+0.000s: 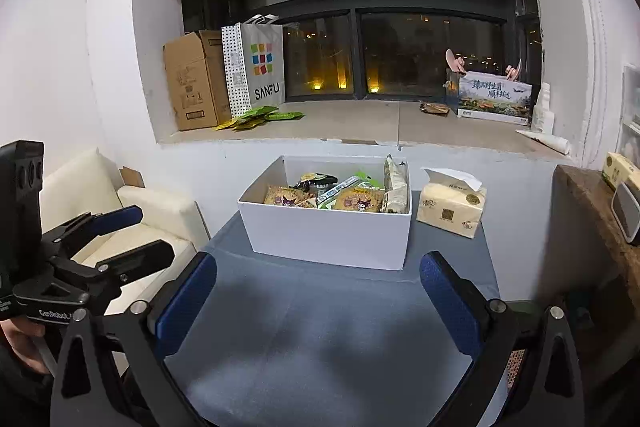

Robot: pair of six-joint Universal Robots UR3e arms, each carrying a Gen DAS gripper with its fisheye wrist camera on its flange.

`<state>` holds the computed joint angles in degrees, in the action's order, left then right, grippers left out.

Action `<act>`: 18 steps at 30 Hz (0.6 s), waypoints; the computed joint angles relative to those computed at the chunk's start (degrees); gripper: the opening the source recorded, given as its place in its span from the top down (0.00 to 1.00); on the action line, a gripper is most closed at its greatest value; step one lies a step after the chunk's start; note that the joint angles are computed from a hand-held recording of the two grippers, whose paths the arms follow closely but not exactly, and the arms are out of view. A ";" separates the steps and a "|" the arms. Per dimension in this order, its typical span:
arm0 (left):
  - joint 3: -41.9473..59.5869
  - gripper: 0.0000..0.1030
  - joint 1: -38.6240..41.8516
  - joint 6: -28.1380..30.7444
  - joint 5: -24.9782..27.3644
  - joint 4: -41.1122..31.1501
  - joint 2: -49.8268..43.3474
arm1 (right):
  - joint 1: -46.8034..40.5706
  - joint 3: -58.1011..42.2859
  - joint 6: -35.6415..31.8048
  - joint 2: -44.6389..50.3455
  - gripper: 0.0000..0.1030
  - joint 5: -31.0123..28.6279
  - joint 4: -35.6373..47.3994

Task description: Organize snacks

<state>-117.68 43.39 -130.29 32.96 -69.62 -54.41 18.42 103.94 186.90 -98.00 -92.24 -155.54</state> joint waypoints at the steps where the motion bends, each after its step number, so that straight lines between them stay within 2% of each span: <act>1: 0.10 0.00 -0.36 -0.40 0.24 0.45 -0.35 | -0.11 0.10 -0.02 -0.06 0.00 0.30 -0.04; 18: 1.40 0.00 0.04 0.52 -0.11 -1.45 -0.63 | -0.07 0.45 -0.08 -0.08 0.00 0.72 -0.06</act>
<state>-116.28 43.43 -129.76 32.85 -71.06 -55.04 18.35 104.39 186.82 -98.08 -91.52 -155.60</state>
